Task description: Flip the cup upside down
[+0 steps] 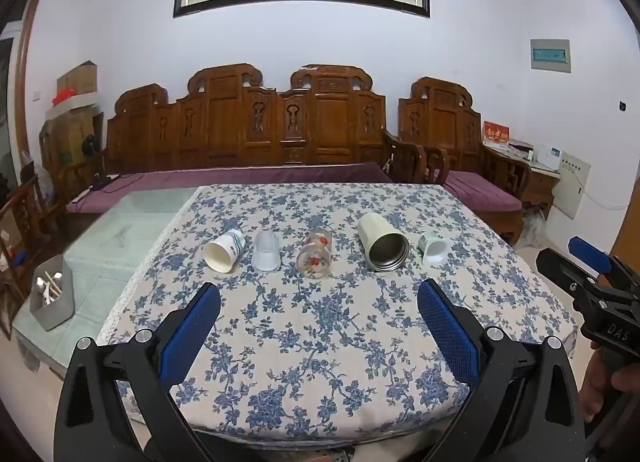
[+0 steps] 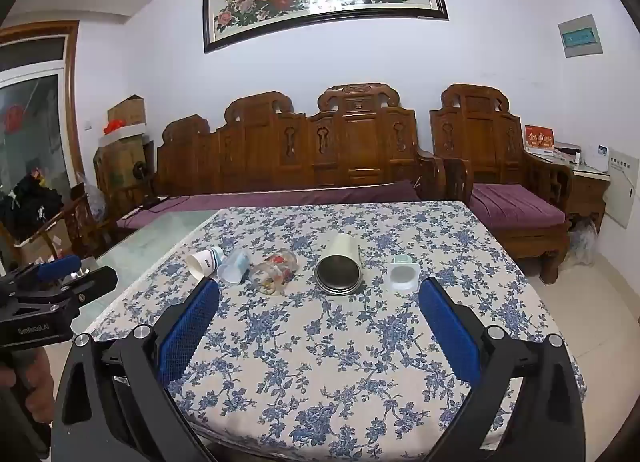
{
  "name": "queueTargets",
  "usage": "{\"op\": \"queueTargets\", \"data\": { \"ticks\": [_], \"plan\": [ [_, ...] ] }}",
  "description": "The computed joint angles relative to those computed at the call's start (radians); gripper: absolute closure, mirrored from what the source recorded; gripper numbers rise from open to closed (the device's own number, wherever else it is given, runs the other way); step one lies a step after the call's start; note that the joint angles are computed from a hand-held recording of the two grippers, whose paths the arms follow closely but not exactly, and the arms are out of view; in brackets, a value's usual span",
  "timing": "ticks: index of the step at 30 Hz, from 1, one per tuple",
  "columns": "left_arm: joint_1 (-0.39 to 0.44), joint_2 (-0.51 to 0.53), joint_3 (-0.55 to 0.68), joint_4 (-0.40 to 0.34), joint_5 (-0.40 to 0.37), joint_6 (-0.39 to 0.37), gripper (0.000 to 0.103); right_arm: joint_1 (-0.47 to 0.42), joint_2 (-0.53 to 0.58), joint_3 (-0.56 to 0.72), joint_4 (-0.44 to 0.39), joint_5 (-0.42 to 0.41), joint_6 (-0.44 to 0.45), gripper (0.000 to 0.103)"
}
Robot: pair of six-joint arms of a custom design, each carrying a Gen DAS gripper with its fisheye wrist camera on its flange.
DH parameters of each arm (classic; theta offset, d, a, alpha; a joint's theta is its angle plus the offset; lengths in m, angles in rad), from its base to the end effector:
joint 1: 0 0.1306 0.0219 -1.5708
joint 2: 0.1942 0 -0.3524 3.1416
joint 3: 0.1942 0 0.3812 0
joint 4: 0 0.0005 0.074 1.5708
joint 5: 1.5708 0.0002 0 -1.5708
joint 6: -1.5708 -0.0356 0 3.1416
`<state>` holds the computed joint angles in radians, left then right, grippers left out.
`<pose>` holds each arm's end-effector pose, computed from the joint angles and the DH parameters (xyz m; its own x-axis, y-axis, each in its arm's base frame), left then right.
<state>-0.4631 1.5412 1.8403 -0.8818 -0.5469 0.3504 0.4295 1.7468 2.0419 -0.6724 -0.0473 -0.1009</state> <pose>0.4831 -0.2211 0.5329 -0.4600 -0.0980 -0.8825 -0.1755 0.9843 -0.0178 0.5595 0.2575 0.5294 -0.3792 -0.0630 -0.9232 -0.4198 0.9008 0.1110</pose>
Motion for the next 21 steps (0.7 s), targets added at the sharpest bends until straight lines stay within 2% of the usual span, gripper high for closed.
{"op": "queueTargets", "data": {
  "ticks": [8,11,14,15,21],
  "plan": [
    [0.0,0.001,0.001,0.001,0.001,0.0,0.008,0.001,0.001,0.004,-0.008,0.003,0.0,0.002],
    [-0.004,0.003,0.0,0.006,-0.003,0.001,0.008,0.008,0.02,0.047,-0.032,0.007,-0.003,0.002],
    [-0.003,0.003,0.001,0.008,-0.004,-0.002,0.008,0.005,0.008,0.019,-0.012,0.005,-0.003,0.002],
    [-0.015,0.016,0.029,-0.011,-0.014,0.005,0.008,0.006,0.01,0.025,-0.016,0.007,-0.004,0.002],
    [-0.009,0.005,0.023,-0.001,-0.006,-0.002,0.008,0.008,0.005,0.029,-0.024,0.007,-0.005,0.002]
  ]
}}
